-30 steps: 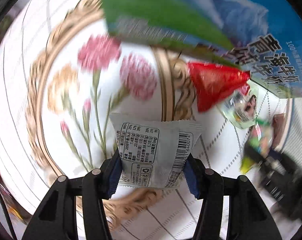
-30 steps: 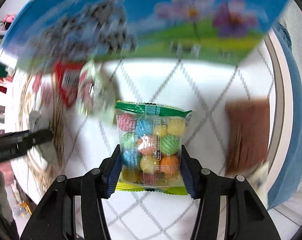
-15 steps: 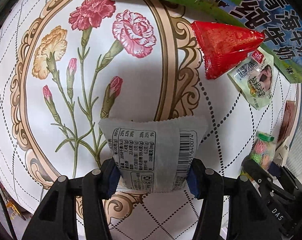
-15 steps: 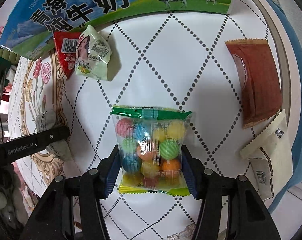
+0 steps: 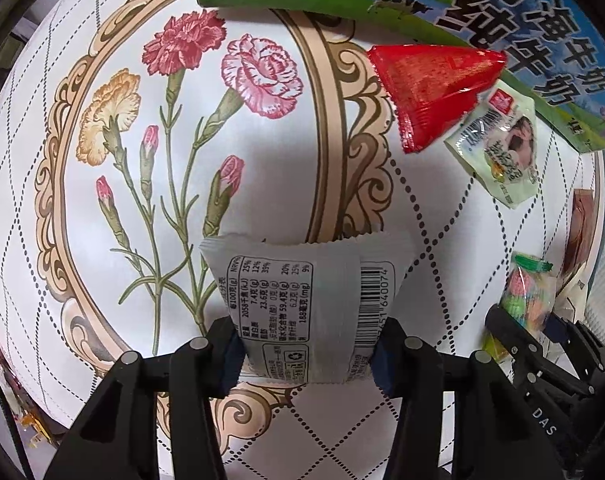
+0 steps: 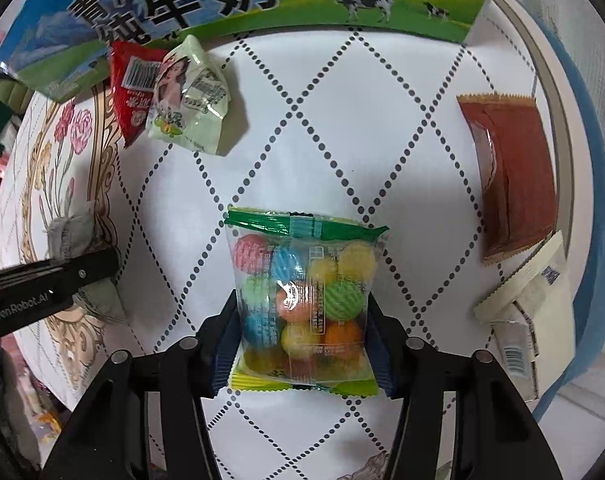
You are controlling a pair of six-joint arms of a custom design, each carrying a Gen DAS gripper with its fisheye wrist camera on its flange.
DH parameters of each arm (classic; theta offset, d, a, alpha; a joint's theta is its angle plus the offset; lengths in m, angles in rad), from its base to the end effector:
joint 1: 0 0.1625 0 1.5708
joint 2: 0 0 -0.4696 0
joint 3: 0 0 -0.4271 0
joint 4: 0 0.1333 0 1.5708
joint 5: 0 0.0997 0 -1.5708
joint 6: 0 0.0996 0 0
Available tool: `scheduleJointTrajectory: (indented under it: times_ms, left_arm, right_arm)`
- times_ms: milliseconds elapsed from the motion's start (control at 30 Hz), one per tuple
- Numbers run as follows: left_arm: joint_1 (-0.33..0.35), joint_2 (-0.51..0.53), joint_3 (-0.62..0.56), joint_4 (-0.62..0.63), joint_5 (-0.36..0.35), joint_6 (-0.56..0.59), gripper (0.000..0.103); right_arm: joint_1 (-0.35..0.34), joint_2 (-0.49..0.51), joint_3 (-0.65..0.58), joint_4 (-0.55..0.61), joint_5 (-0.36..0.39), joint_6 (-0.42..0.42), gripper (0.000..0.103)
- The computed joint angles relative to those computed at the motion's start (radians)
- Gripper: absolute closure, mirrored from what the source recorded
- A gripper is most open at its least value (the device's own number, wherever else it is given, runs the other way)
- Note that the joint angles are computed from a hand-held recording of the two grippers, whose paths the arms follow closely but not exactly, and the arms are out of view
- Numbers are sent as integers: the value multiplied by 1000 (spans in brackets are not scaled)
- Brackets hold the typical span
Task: Organize snacks
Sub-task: 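Grasp the white bread packet with the left tool while the right tool grasps the candy ball bag, then carry both packets into the box and open both tools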
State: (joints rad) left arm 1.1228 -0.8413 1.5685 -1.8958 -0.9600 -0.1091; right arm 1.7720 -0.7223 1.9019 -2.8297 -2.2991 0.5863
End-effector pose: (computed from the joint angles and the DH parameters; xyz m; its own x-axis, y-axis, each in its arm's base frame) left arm -0.1281 -0.7061 0.1146 -0.6807 0.4636 -0.5672 0.3264 0.8851 0.3317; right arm 0.1897 -0.5946 0.0119 -0.7281 0.4592 0.5089 0.2445 0.8676 -0.4331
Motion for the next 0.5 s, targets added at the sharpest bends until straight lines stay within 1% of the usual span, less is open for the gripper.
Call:
scheduleJointTrajectory:
  times_ms: [100, 200, 367, 500]
  left_arm:
    - [-12, -24, 18, 8, -11, 5, 57]
    - [-24, -53, 37, 17, -41, -2, 57]
    - [-62, -103, 48, 26, -119, -10, 57]
    - [-108, -126, 12, 20, -216, 7, 57]
  right_arm:
    - [14, 17, -11, -24, -12, -6, 49]
    - [25, 6, 3, -53, 4, -1, 49]
    - [55, -26, 27, -112, 30, -5, 49]
    - [83, -76, 34, -153, 35, -31, 49]
